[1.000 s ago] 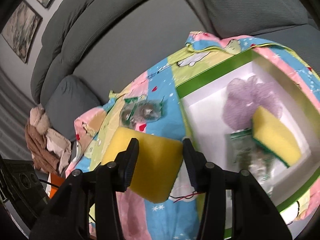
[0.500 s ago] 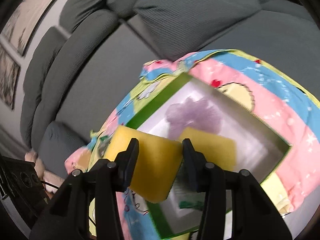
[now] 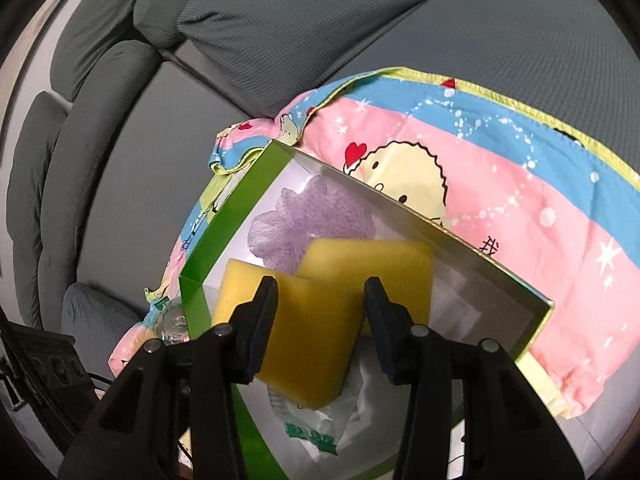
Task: Organize objects
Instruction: 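Carry the yellow sponge with the right gripper into the green box and release, then move the right gripper back over the clear zip bags on the sheet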
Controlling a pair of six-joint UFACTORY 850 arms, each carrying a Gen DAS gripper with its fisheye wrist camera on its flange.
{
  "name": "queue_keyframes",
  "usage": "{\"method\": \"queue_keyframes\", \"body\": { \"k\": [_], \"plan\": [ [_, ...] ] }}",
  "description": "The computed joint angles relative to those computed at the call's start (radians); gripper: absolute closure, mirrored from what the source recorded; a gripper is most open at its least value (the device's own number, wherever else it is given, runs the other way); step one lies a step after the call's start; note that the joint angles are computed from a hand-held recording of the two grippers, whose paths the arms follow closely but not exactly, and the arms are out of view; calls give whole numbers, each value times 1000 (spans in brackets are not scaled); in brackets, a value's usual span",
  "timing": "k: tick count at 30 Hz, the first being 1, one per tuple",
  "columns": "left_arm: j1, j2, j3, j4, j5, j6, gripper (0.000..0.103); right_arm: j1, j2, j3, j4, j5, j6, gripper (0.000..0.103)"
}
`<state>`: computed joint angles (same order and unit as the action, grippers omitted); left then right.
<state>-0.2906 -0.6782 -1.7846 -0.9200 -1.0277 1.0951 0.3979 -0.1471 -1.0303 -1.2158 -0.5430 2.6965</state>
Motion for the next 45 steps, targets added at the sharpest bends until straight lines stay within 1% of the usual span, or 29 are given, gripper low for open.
{"method": "queue_keyframes", "body": {
  "k": [3, 7, 10, 13, 14, 16, 17, 18, 19, 20, 22, 23, 24, 25, 26, 27, 29, 30, 32, 35, 36, 39, 40, 41, 42, 43, 44, 45],
  "plan": [
    [6, -9, -8, 6, -11, -21, 48, -7, -13, -10, 19, 4, -24, 52],
    [28, 1, -3, -14, -15, -27, 48, -5, -23, -25, 33, -12, -47, 50],
    [58, 23, 11, -40, -8, -14, 48, 9, -27, -41, 39, -61, -70, 48],
    [102, 14, -27, -59, -59, -29, 48, 34, -27, -60, -7, -117, -59, 45],
    [113, 15, -32, -59, -58, -39, 48, 45, -28, -66, -45, -137, -37, 41],
    [145, 38, -14, -65, -8, -36, 48, 63, -30, -76, -135, -158, 17, 39],
    [158, 48, -4, -68, 20, -29, 43, 70, -31, -80, -180, -156, 41, 35],
    [179, 63, 13, -76, 60, -14, 39, 74, -34, -87, -224, -147, 60, 28],
    [193, 72, 25, -87, 86, 0, 30, 78, -39, -95, -254, -139, 70, 26],
    [208, 75, 31, -103, 109, 18, 25, 82, -46, -108, -282, -131, 73, 24],
    [238, 59, 12, -112, 162, 56, 24, 88, -64, -138, -306, -117, 59, 22],
    [245, 51, 3, -97, 206, 50, 24, 93, -78, -159, -311, -110, 46, 19],
    [251, 43, -2, -68, 274, 22, 24, 94, -88, -176, -315, -99, 35, 15],
    [256, 31, -9, -32, 342, -24, 24, 99, -103, -199, -318, -85, 20, 15],
    [259, 18, -20, 10, 381, -81, 24, 102, -117, -218, -314, -74, 2, 15],
    [262, -6, -39, 89, 416, -179, 24, 107, -135, -243, -298, -65, -34, 13],
    [262, -52, -96, 246, 406, -354, 24, 112, -177, -306, -231, -45, -153, 7],
    [259, -82, -134, 318, 386, -436, 24, 112, -193, -329, -207, -42, -190, 6],
    [258, -133, -198, 367, 336, -495, 24, 113, -232, -387, -113, -38, -300, 6],
    [240, -182, -239, 529, 348, -615, 24, 115, -280, -448, -27, -21, -403, 6],
    [230, -206, -265, 596, 334, -657, 24, 116, -299, -469, -6, -15, -433, 7],
    [224, -291, -368, 657, 219, -700, 24, 119, -343, -524, 83, -13, -525, 7],
    [227, -291, -369, 644, 226, -682, 23, 120, -358, -542, 107, -14, -556, 7],
    [229, -271, -333, 624, 275, -658, 23, 121, -371, -560, 135, -12, -592, 7],
    [226, -253, -299, 640, 320, -668, 23, 121, -381, -574, 156, -5, -624, 7],
    [225, -255, -296, 651, 325, -678, 20, 121, -387, -582, 161, 5, -643, 7],
    [226, -242, -264, 638, 364, -665, 12, 122, -390, -585, 151, 13, -647, 7],
    [220, -220, -212, 667, 443, -684, 6, 123, -394, -590, 145, 14, -650, 7]
  ]
}}
